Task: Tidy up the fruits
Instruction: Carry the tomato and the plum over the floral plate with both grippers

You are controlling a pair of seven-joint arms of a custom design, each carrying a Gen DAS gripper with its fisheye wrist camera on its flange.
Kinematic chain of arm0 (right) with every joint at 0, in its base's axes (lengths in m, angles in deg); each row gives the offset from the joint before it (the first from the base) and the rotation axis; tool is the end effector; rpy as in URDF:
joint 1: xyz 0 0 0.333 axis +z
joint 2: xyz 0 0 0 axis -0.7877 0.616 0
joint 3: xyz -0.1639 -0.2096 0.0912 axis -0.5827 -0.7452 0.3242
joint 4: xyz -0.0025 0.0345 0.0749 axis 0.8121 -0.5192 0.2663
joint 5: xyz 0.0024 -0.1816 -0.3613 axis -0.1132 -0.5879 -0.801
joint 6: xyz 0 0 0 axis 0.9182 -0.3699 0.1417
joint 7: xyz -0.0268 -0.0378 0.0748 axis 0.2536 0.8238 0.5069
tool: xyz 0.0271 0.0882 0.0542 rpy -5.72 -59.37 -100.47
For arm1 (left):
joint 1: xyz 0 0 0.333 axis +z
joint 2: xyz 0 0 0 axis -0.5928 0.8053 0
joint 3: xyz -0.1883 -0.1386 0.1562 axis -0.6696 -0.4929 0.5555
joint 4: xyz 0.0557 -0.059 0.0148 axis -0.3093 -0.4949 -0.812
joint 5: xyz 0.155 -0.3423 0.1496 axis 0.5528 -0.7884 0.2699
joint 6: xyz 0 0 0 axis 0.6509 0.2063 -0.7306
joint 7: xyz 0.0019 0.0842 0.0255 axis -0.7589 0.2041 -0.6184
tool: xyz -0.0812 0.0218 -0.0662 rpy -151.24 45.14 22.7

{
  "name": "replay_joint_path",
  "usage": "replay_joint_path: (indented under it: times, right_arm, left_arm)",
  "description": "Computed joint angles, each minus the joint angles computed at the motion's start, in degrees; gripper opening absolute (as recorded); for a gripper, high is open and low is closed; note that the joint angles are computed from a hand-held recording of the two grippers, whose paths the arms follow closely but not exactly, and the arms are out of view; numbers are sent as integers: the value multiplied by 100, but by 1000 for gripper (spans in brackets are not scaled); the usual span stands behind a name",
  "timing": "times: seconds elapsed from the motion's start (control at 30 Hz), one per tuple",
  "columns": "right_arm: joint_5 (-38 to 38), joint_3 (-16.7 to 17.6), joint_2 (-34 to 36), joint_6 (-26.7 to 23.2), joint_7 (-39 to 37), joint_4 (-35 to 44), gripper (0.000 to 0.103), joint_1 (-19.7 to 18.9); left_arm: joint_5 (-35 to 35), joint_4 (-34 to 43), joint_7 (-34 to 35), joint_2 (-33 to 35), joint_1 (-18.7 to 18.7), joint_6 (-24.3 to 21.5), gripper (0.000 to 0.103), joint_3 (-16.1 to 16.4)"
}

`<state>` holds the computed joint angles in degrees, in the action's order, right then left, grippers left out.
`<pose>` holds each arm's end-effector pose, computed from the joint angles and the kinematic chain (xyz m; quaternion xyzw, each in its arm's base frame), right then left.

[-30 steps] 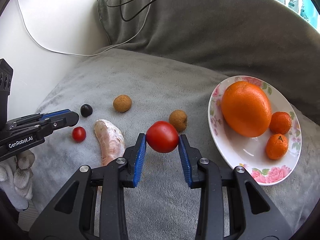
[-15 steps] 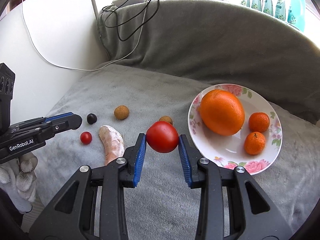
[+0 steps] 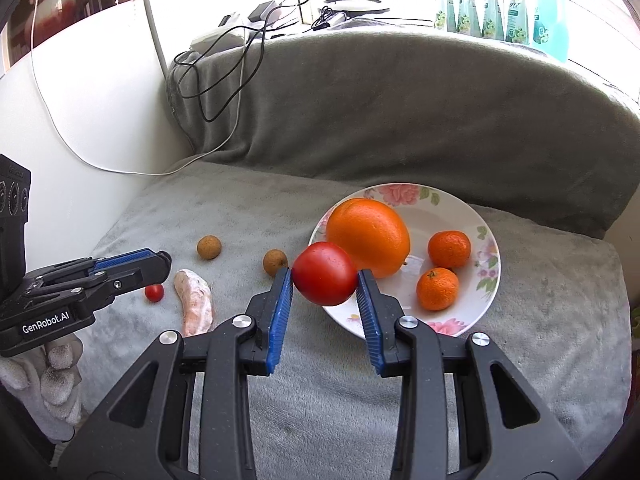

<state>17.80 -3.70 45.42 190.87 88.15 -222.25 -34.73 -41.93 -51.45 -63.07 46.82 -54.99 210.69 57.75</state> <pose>0.4124 0.2349 0.4773 -0.7314 0.5559 -0.1840 0.3496 0.4054 -0.3715 0.4572 -0.6401 0.6494 -0.3913 0.1244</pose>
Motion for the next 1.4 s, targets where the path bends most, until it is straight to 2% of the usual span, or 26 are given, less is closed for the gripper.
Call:
replay_joint_path:
  times: [0.23, 0.63, 0.87, 1.27, 1.4]
  right_arm:
    - [42, -145, -115, 65, -59, -77, 35, -136]
    - [216, -374, 65, 146, -379, 68, 35, -307]
    - [495, -624, 386, 172, -708, 295, 35, -214]
    - [844, -799, 1047, 136, -1170, 774, 35, -195]
    - [1146, -932, 1218, 95, -1442, 907, 35, -73]
  left_arm:
    - [224, 553, 2, 491, -120, 14, 22, -45]
    - [183, 1327, 313, 1279, -550, -32, 22, 158]
    - [-5, 1774, 670, 1724, -761, -107, 22, 252]
    - [-341, 2388, 1126, 2333, -973, -253, 22, 362]
    - [-468, 2549, 1296, 2481, -1009, -295, 22, 365]
